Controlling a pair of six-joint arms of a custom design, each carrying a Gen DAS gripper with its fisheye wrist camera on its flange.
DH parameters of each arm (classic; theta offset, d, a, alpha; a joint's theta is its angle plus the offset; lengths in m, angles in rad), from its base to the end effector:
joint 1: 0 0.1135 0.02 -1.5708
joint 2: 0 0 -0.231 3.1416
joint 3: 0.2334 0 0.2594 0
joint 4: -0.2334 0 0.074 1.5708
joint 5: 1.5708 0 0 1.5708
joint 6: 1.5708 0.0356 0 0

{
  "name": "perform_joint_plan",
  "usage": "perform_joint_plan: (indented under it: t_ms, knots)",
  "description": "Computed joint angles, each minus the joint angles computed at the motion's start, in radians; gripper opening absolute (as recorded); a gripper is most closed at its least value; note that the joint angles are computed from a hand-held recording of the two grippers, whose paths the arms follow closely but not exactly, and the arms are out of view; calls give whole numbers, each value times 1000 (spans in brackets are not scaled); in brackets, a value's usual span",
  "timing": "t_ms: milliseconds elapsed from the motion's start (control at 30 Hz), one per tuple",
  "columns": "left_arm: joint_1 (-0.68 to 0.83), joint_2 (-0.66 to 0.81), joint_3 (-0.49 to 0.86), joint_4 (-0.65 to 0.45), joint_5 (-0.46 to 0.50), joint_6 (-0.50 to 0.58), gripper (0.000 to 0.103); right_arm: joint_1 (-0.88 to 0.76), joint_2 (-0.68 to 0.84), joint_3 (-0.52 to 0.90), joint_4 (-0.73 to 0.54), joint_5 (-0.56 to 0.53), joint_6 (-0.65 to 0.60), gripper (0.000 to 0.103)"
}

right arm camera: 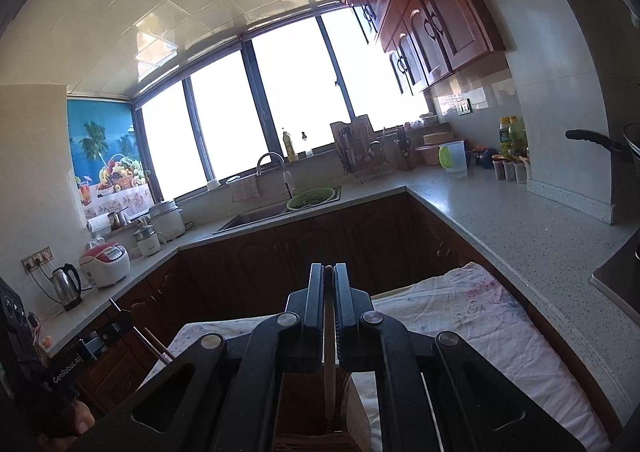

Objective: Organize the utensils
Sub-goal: 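Lower both held chopsticks upright into the wooden holder, then open both tools to release the chopsticks into the holder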

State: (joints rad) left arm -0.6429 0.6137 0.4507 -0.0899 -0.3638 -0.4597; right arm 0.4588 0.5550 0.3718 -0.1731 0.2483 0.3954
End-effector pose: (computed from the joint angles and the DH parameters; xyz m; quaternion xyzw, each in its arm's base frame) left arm 0.1627 -0.1060 0.2379 -0.0392 0.7845 -0.1936 0.5879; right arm 0.1692 0.0738 0.2104 0.0448 0.8167 0.1420 0.5575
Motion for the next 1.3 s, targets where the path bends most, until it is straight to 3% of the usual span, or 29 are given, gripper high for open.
perform_joint_plan:
  t_ms: [267, 667, 767, 800, 867, 900, 933, 1000, 1100, 1300]
  knots:
    - [29, 97, -26, 52, 59, -19, 5, -41, 92, -42, 60, -52, 11, 4]
    - [20, 124, 23, 1, 58, -13, 5, -84, 116, -32, 58, -94, 19, 5]
    - [35, 122, 37, -30, 85, -26, 8, -108, 120, -26, 52, -134, 27, 10]
    - [38, 115, 38, -38, 91, -29, 10, -113, 112, -27, 47, -143, 33, 14]
    - [39, 89, 36, -62, 89, -36, 19, -121, 72, -33, 27, -152, 41, 41]
    - [36, 69, 31, -73, 83, -40, 27, -125, 38, -41, 16, -160, 46, 65]
    - [30, 49, 28, -89, 73, -45, 31, -127, -9, -54, 5, -165, 53, 74]
    - [14, 3, 21, -121, 50, -55, 50, -122, -103, -68, -35, -155, 57, 77]
    - [-21, -77, 10, -185, 1, -74, 70, -108, -218, -71, -112, -139, 65, 95]
    - [-116, -270, -24, -364, -104, -120, 78, 7, -457, -73, -318, -41, 89, 101]
